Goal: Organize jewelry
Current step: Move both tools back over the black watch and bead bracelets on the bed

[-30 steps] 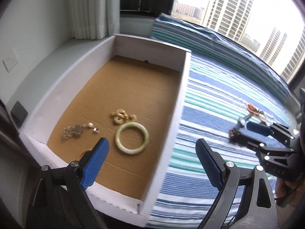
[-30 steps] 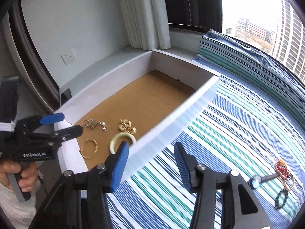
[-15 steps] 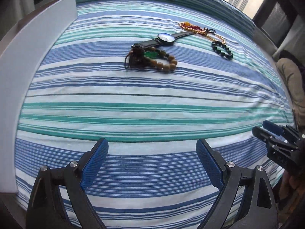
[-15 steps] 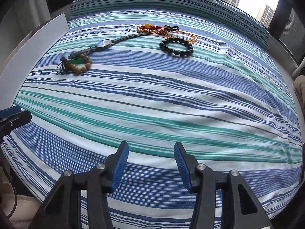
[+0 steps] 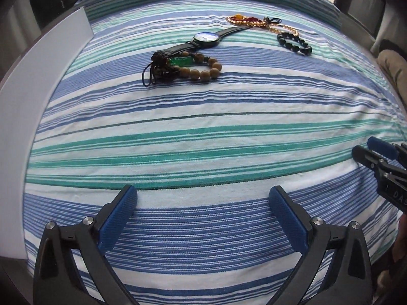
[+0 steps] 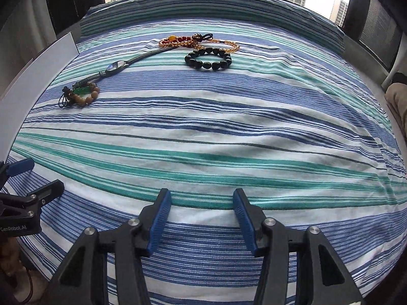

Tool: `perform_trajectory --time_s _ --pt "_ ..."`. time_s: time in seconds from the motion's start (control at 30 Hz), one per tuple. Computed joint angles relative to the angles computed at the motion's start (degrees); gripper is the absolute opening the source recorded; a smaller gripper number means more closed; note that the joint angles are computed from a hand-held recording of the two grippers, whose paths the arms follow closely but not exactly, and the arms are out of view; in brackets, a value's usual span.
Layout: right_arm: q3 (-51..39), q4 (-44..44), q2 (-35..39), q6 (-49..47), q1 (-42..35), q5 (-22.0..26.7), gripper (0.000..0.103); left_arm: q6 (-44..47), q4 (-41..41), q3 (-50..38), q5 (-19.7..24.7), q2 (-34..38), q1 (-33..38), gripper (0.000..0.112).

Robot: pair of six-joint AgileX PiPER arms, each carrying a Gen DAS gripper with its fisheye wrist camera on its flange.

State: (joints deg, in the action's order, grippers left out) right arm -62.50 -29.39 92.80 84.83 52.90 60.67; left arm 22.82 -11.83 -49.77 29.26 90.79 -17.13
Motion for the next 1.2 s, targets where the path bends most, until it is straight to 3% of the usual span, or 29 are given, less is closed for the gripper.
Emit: perform_trajectory --time_s 0.67,0.77,0.9,1.1,1.2 --pt "0.57 -1.79 0.20 2.95 1.37 0.25 0.053 3.91 -2.62 0.44 -0.25 -0.16 0.45 0.103" --pt "0.79 -1.83 0.03 2.77 1.29 0.02 0.053 5.51 -3.57 -1.57 3.03 0.57 1.27 0.102" --pt "0.78 -1.29 -0.12 1.92 0.81 -0.16 0.053 9.89 -10.88 -9.07 10.58 3.98 5.93 0.102" --pt "0.30 -0.44 -0.08 0.77 0.30 -0.18 0.055 5.68 -10.45 -26.95 19.17 12.46 7.56 0.102" --pt "0.28 -0.61 -0.07 0.81 0.43 -0.18 0.055 4.31 -8.45 -41.42 26.44 19.84 5.49 0.102"
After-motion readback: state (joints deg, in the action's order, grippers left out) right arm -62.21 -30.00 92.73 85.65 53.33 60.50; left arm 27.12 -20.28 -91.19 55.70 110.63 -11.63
